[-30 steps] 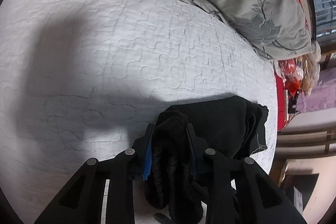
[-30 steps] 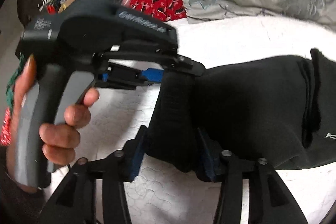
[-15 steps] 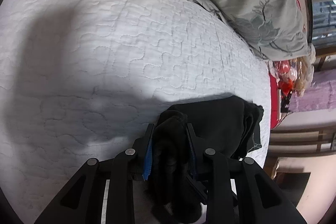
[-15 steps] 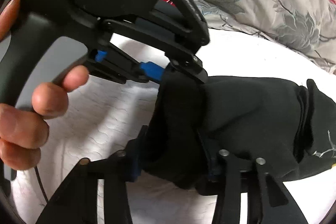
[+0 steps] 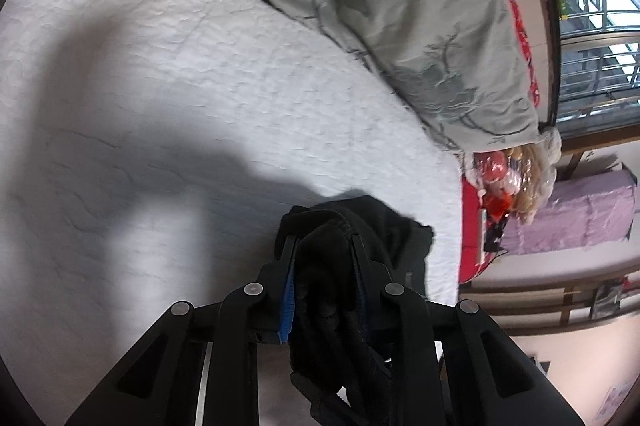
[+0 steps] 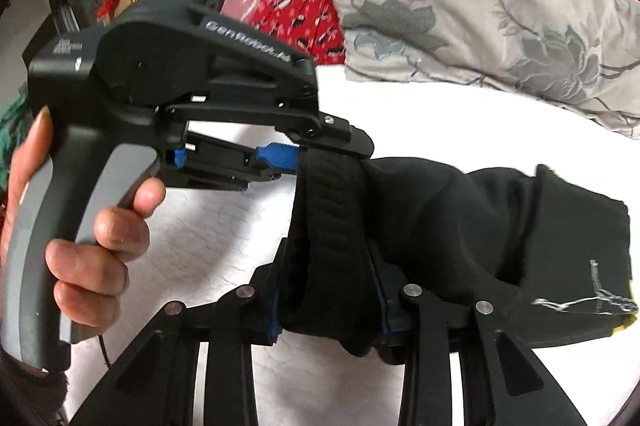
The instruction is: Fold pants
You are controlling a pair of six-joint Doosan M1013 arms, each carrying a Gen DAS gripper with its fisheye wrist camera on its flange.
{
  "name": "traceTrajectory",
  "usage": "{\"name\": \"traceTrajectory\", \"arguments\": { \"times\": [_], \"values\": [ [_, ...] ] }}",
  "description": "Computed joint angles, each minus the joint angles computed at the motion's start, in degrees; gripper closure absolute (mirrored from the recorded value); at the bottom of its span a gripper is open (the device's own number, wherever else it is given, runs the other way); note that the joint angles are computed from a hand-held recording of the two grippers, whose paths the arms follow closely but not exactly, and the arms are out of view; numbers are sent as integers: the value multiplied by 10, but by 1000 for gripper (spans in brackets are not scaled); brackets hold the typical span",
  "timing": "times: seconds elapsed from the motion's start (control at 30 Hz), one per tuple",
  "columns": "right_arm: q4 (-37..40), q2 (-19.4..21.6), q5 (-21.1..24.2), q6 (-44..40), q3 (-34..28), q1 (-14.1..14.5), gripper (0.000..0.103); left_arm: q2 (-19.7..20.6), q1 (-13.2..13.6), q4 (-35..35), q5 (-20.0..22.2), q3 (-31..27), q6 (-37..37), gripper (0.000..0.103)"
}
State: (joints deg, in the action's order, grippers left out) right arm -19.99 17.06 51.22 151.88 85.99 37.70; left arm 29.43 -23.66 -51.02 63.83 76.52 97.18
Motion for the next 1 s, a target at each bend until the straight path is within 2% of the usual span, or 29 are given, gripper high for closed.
{"name": "traceTrajectory", "arguments": {
  "times": [0.17,0.4,0.53,0.67,0.87,0.9,1.0],
  "values": [
    [2,-44,-45,32,38,-15,69,-14,-22,23,-10,-10,-32,81],
    [-1,-112,-103,100,108,-38,69,-11,-77,85,-13,-52,-85,81],
    [10,-150,-129,128,155,-61,69,13,-115,124,-6,-87,-125,81],
    [44,-186,-165,154,207,-89,69,52,-150,172,20,-140,-170,81],
    [154,-225,-250,142,281,-137,69,101,-193,266,67,-217,-221,80],
    [167,-231,-264,148,293,-142,68,109,-197,276,87,-232,-221,78],
    [212,-245,-303,150,322,-158,66,118,-209,300,90,-249,-243,67]
  ]
}}
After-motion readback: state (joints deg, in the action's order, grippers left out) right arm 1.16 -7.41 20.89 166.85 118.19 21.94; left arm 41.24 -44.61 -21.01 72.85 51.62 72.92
